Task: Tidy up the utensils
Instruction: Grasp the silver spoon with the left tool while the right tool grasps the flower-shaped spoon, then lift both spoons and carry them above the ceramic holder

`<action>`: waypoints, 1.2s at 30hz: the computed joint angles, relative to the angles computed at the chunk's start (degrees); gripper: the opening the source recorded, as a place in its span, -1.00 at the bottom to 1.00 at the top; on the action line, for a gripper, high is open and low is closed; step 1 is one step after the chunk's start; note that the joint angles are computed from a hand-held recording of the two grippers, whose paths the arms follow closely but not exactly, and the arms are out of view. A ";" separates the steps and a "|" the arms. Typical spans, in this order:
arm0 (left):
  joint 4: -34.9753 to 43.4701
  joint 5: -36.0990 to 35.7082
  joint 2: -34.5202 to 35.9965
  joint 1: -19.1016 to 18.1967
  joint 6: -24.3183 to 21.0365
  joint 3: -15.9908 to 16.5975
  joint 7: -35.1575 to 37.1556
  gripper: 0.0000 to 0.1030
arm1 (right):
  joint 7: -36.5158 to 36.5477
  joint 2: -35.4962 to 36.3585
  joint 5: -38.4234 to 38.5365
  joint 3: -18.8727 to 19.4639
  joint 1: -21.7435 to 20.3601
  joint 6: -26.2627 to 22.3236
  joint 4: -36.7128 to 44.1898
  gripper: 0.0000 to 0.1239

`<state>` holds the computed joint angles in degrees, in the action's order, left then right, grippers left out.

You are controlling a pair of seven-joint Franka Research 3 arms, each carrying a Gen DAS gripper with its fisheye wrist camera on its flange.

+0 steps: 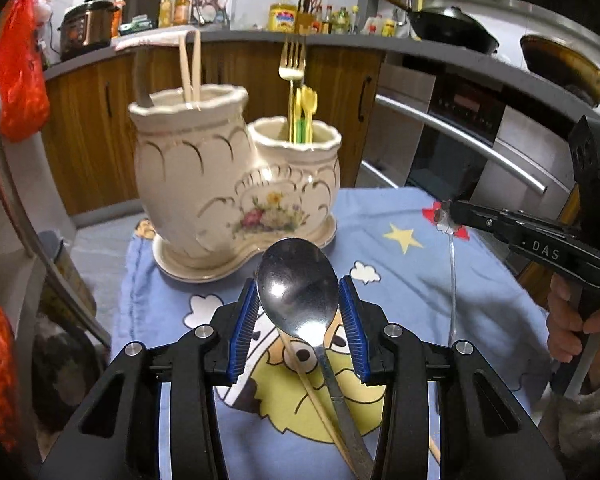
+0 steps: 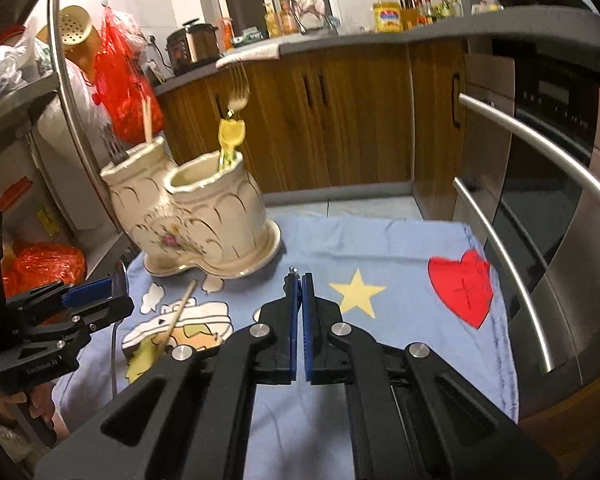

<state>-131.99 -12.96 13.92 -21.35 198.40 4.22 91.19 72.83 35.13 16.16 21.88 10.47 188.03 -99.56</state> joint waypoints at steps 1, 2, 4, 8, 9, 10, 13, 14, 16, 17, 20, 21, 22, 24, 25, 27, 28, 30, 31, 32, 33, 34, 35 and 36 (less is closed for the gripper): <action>-0.54 0.13 -0.54 0.19 0.47 -0.11 -0.08 -0.18 | -0.30 -0.32 -0.25 0.75 -0.70 0.57 -0.42 -0.97; -0.95 -0.09 -1.04 0.17 0.95 -0.10 0.20 -0.18 | -0.37 -0.57 -0.45 1.18 -1.03 1.03 -0.68 -0.97; -1.96 -0.33 -2.13 0.80 2.06 -0.73 0.79 -0.18 | -0.52 -1.28 -1.22 2.66 -2.44 2.06 -1.59 -0.97; -3.01 -3.14 -3.84 1.53 3.78 -2.21 3.89 -0.18 | 0.48 -2.47 -2.84 3.53 -3.31 3.86 -2.72 -0.97; -3.30 -3.50 -4.35 2.08 4.20 -2.84 4.31 -0.18 | 0.86 -2.67 -3.45 3.96 -3.73 4.32 -2.93 -0.97; -3.50 -3.96 -4.71 2.61 4.63 -3.46 4.70 -0.18 | 1.23 -2.73 -4.15 4.23 -4.05 4.69 -3.05 -0.97; -3.64 -5.33 -5.39 4.03 5.63 -5.13 5.64 -0.18 | 2.45 -3.36 -5.45 2.18 -2.31 6.18 -3.05 -0.97; -3.72 -5.34 -5.64 4.61 5.92 -5.70 5.60 -0.19 | 2.97 -3.41 -5.98 1.92 -2.16 6.28 -2.85 -0.97; -3.74 -5.68 -5.91 5.37 6.46 -6.55 5.96 -0.19 | 3.93 -3.43 -6.95 1.55 -1.85 6.59 -2.36 -0.97; -3.66 -6.38 -6.02 5.41 6.79 -6.78 6.56 -0.19 | 4.30 -3.38 -7.23 0.95 -1.25 6.77 -1.91 -0.97; -3.85 -6.75 -6.46 6.30 7.42 -7.68 7.11 -0.19 | 5.30 -3.48 -7.67 -0.91 0.50 7.17 -1.00 -0.97; -3.59 -7.41 -6.60 6.25 7.35 -7.77 7.95 -0.19 | 5.66 -3.38 -7.83 -1.15 0.79 7.09 -0.46 -0.97; -3.22 -8.63 -6.71 5.94 7.30 -7.73 9.30 -0.19 | 5.92 -3.17 -8.13 -1.16 0.88 7.14 0.15 -0.97; -2.49 -10.92 -7.27 5.46 7.16 -7.70 12.15 -0.19 | 6.25 -3.01 -8.34 -1.95 1.75 7.55 1.06 -0.97; -2.04 -12.62 -7.49 5.05 7.08 -7.67 14.09 -0.19 | 6.37 -2.77 -8.26 -2.67 2.54 7.89 1.95 -0.97; -0.52 -17.96 -8.00 3.67 6.74 -7.41 20.07 -0.19 | 6.58 -2.33 -7.80 -4.37 4.26 8.12 3.64 -0.97; 0.29 -20.79 -8.30 3.11 6.39 -7.34 23.22 -0.19 | 6.61 -2.06 -7.33 -5.47 5.31 8.13 4.54 -0.97; 1.91 -25.68 -9.01 2.56 5.71 -7.49 29.06 -0.19 | 6.43 -1.02 -6.42 -7.61 7.42 7.97 7.34 -0.97; 2.90 -27.68 -9.32 2.52 5.44 -7.68 31.69 -0.19 | 6.24 -0.58 -5.82 -8.81 8.50 7.84 8.52 -0.97; 4.06 -29.67 -9.52 2.56 5.10 -7.89 34.27 -0.19 | 5.96 0.12 -4.61 -11.06 10.51 7.48 10.40 -0.97; 4.89 -30.70 -9.69 2.90 4.91 -8.21 35.74 -0.19 | 5.78 1.03 -3.24 -13.27 12.46 6.98 12.60 -0.97; 6.06 -32.36 -9.78 3.03 4.57 -8.39 37.80 -0.19 | 5.62 1.87 -2.18 -14.78 13.78 6.60 14.47 -0.97; 6.99 -33.82 -9.86 3.16 4.30 -8.59 39.53 -0.19 | 5.45 2.87 -0.84 -17.07 15.69 6.10 16.64 -0.97; 8.85 -36.24 -9.78 3.04 3.75 -8.48 42.46 -0.19 | 5.37 4.00 0.86 -20.17 18.14 5.74 18.84 -0.97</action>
<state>-123.15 -49.20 4.13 -18.31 202.15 -4.25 133.64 78.21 39.14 17.02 1.71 28.61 193.77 -80.72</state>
